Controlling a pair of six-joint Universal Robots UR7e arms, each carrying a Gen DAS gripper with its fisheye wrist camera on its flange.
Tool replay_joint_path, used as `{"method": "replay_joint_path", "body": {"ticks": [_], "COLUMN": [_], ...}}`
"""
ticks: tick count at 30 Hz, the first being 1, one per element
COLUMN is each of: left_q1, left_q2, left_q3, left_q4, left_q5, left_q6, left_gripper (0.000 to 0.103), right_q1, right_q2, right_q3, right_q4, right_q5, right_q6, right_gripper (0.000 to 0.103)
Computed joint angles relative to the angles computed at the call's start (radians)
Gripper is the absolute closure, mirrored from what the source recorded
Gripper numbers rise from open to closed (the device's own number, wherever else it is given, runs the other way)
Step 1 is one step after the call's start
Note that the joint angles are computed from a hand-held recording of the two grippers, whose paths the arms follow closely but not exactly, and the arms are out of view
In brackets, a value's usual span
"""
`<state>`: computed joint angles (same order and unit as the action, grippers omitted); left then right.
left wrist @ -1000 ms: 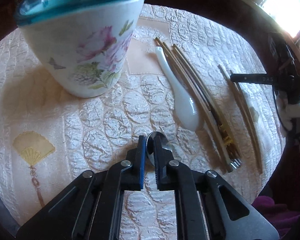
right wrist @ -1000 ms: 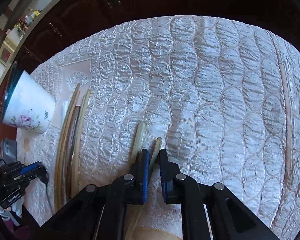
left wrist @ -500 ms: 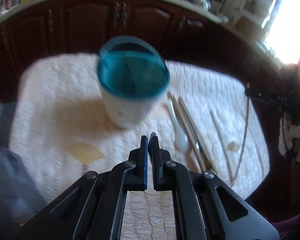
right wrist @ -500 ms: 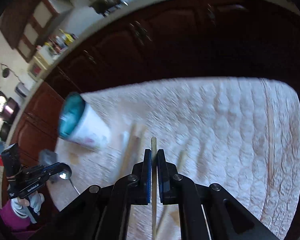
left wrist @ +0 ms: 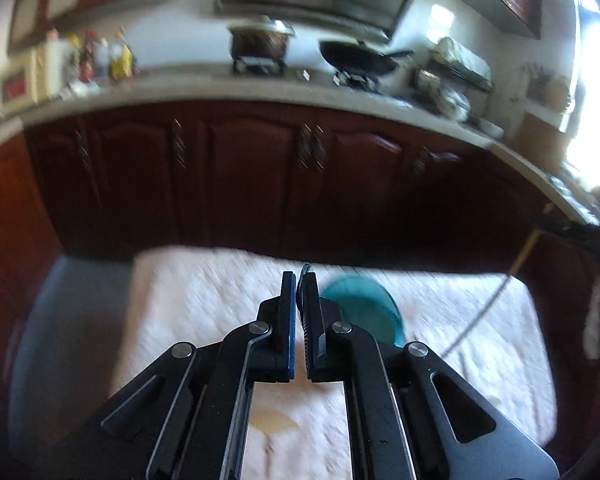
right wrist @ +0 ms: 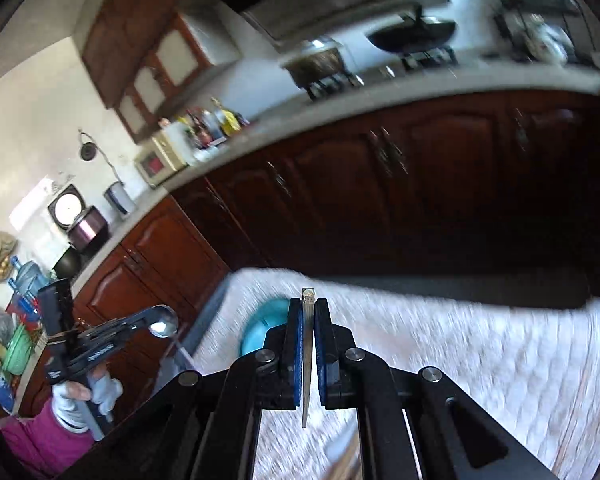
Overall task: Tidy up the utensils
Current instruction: 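Lower the spoon into the floral cup and open the left tool while the right drops the chopstick in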
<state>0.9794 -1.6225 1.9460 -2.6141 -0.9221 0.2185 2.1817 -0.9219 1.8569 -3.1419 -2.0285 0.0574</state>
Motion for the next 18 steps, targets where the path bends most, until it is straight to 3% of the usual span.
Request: {"method": "replay_joint_path", "body": {"ticks": [2, 10, 14, 18], "left_q1": [-0.007, 0.009, 0.013, 0.020], "left_q2": [0.050, 0.211, 0.270, 0.300], "left_q3": [-0.009, 0.027, 0.052, 0.061], "left_q4": [-0.104, -0.427, -0.539, -0.543], "left_q5": [0.063, 0.183, 0.215, 0.222], "left_q6": [0.055, 0.246, 0.311, 0.305], "left_gripper": [0.101, 0.101, 0.101, 0.101], "right_q1": [0.014, 0.026, 0.005, -0.021], "right_q2": [0.023, 0.173, 0.242, 0.273], "right_q3": [-0.058, -0.273, -0.337, -0.340], "right_q4": [0.015, 0.061, 0.097, 0.118], "right_q5": [-0.004, -0.081, -0.093, -0.081], "right_q6": [-0.029, -0.105, -0.111, -0.094], "right_gripper": [0.098, 0.098, 0.098, 0.098]}}
